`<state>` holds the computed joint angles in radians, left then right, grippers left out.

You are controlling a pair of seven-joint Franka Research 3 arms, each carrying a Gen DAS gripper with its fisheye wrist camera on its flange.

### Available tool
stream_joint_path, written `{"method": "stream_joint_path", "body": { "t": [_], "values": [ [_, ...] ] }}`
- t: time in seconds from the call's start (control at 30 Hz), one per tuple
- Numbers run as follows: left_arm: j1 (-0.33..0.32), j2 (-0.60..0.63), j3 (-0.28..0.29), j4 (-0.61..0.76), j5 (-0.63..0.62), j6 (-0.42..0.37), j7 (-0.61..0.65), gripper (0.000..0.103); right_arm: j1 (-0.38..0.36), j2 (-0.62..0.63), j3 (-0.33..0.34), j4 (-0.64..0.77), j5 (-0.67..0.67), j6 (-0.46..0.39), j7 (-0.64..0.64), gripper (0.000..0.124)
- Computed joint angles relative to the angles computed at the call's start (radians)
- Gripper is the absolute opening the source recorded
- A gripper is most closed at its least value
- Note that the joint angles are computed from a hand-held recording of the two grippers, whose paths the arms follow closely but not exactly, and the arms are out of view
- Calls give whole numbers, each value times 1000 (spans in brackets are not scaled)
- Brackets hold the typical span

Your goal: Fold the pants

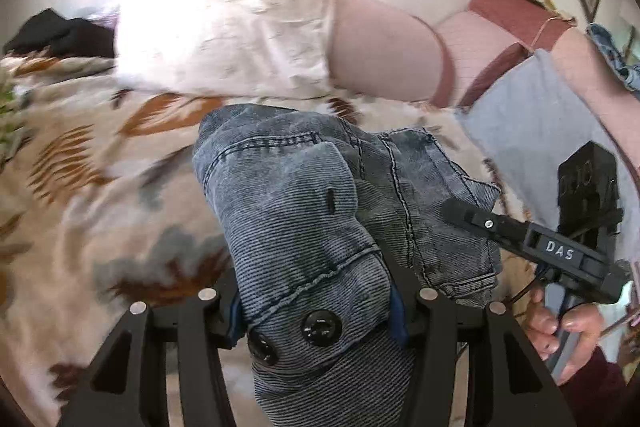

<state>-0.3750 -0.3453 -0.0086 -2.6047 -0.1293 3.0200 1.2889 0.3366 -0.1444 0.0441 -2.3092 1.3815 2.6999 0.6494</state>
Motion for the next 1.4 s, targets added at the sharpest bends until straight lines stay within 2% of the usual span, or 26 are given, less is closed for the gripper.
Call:
{"method": "stream_joint_path", "body": {
  "t": [0.07, 0.13, 0.17, 0.23, 0.27, 0.3, 0.33, 0.4, 0.43, 0.5, 0.57, 0.63, 0.7, 0.8, 0.87, 0.93, 0.97, 1.03, 1.2, 1.4],
  "values": [
    [55, -15, -41, -21, 37, -38, -45, 56, 8, -4, 12, -12, -21, 4, 24, 27],
    [58, -9, -38, -34, 38, -66, -53, 56, 22, -5, 28, -30, -59, 19, 76, 27],
    [80, 2, -59, -33, 60, -84, -70, 57, 29, -10, 38, -47, -88, 37, 110, 27],
    [148, 32, -128, -15, 151, -136, -127, 60, 40, -18, 50, -73, -158, 66, 181, 27],
    [185, 37, -165, -14, 210, -128, -169, 62, 47, -25, 50, -87, -176, 74, 195, 27],
    [211, 34, -190, -18, 259, -117, -205, 65, 53, -27, 48, -99, -186, 91, 198, 27],
    [214, 33, -192, -16, 280, -122, -220, 68, 56, -28, 48, -105, -206, 104, 221, 28],
    [238, 19, -214, -13, 340, -143, -271, 74, 46, -11, 36, -104, -275, 88, 302, 33],
    [270, 5, -244, -14, 398, -154, -319, 76, 42, -11, 32, -107, -294, 83, 334, 40],
    [330, -41, -309, -21, 530, -182, -413, 78, 47, -33, 23, -122, -289, 92, 339, 44],
    [381, -82, -373, -13, 661, -231, -502, 86, 62, -74, 23, -146, -267, 139, 307, 52],
    [417, -139, -422, -15, 776, -258, -588, 90, 89, -131, 28, -182, -254, 240, 271, 58],
    [425, -197, -447, -19, 854, -296, -650, 96, 140, -201, 25, -225, -224, 365, 206, 58],
    [397, -286, -426, -47, 914, -304, -714, 100, 225, -268, 18, -281, -214, 547, 163, 68],
    [375, -326, -408, -59, 930, -311, -740, 103, 286, -311, 17, -329, -240, 680, 159, 69],
    [363, -377, -400, -79, 942, -316, -771, 103, 264, -338, 85, -368, -256, 779, 165, 73],
    [359, -397, -399, -87, 949, -317, -781, 103, 252, -354, 125, -391, -258, 835, 174, 79],
    [340, -431, -388, -100, 942, -332, -785, 103, 268, -380, 132, -434, -314, 895, 235, 81],
    [313, -518, -381, -144, 921, -341, -810, 103, 227, -420, 223, -486, -325, 968, 317, 82],
    [297, -588, -382, -183, 897, -357, -827, 103, 118, -439, 372, -484, -229, 938, 292, 83]
  ]
}}
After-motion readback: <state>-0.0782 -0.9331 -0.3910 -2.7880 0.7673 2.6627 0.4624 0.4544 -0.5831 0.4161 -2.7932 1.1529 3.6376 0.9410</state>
